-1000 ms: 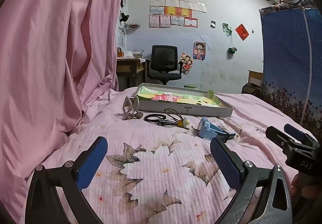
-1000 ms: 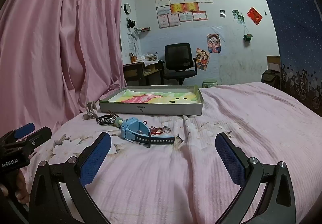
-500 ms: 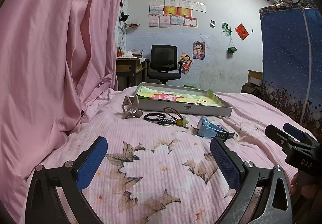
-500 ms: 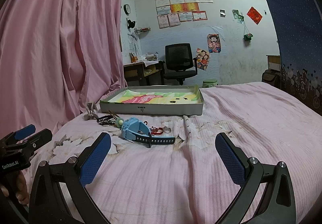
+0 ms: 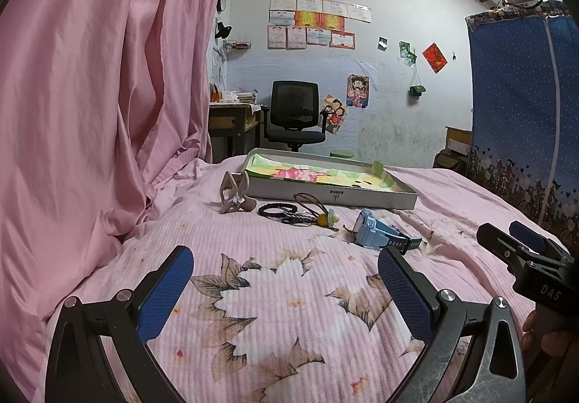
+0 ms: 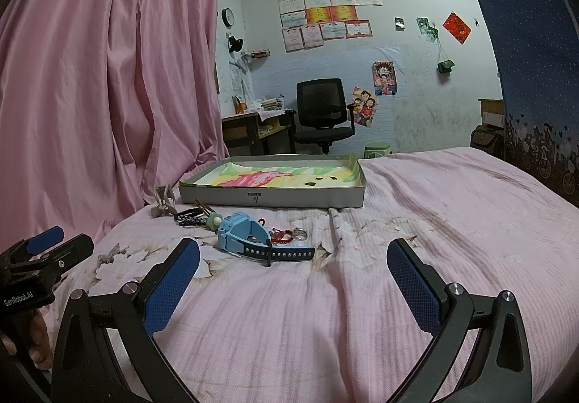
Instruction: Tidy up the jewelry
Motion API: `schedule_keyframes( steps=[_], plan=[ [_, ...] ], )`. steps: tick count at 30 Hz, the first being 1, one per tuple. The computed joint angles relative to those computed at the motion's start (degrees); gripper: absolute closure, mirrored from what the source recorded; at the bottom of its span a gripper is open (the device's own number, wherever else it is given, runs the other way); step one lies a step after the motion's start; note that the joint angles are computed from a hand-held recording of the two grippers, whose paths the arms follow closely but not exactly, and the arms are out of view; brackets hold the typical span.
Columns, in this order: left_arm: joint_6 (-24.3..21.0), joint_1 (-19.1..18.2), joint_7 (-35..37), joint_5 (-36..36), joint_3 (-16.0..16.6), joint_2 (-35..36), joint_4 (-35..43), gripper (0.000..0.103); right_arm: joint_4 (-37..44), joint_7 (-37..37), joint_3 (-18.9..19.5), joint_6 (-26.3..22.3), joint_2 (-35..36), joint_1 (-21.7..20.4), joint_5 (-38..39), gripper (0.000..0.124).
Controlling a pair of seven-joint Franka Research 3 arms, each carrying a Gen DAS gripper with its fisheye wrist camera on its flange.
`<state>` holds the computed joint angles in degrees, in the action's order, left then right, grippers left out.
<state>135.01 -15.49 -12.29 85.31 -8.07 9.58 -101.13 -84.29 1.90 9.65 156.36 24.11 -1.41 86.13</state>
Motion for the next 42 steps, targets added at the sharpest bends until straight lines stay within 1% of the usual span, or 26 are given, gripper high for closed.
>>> schedule_keyframes(
  steps=[42],
  plan=[
    [0.0,0.0,0.0,0.0,0.0,0.0,0.0,0.000,0.5,-0.1,0.3,0.1,0.3,-0.1,0.2,0.022]
  ],
)
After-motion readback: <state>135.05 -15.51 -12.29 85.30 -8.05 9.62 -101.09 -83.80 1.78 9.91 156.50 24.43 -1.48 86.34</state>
